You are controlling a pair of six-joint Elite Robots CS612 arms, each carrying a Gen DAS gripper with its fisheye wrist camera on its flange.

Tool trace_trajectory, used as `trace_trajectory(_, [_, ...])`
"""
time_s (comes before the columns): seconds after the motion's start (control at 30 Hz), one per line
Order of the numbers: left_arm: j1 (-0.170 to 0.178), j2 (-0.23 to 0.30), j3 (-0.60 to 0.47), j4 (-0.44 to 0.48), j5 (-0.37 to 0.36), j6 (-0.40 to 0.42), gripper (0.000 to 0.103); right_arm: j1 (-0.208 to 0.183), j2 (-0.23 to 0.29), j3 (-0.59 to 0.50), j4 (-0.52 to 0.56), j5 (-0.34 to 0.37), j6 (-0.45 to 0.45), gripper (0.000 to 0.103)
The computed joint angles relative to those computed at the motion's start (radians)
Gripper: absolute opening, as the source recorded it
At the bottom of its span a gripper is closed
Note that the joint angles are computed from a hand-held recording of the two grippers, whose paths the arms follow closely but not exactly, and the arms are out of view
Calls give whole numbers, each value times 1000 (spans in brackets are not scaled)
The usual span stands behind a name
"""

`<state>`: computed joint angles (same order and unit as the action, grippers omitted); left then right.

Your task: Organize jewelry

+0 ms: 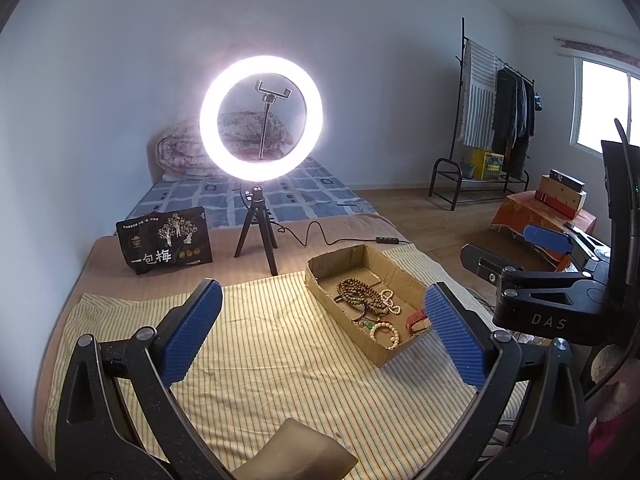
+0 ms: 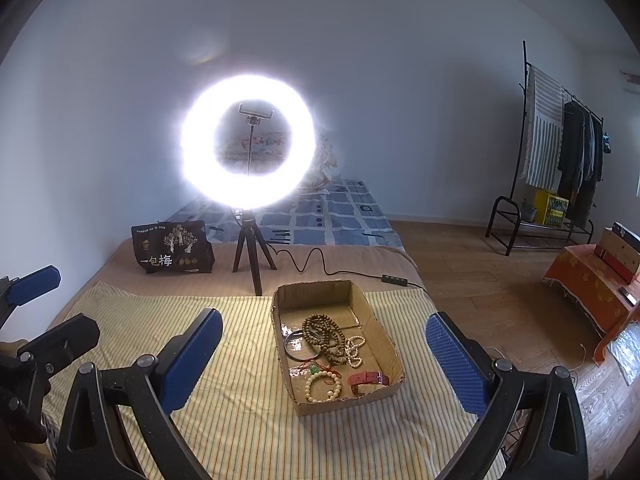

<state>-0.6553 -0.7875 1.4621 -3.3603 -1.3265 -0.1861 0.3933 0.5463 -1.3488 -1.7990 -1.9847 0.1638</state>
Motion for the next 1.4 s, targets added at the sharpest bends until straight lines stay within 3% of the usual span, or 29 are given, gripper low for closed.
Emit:
trace_trajectory(0.47, [-3,-7,4,23,0,5,103,-2,1,-3,8,0,6,103])
trace_trajectory(0.93, [-3,-5,-13,91,35,7,103,-5,3,-5,25,-1,16,103])
trace_trajectory(1.4, [-3,-4,-15,91,77,-10,103,-7,1,0,44,0,25,103])
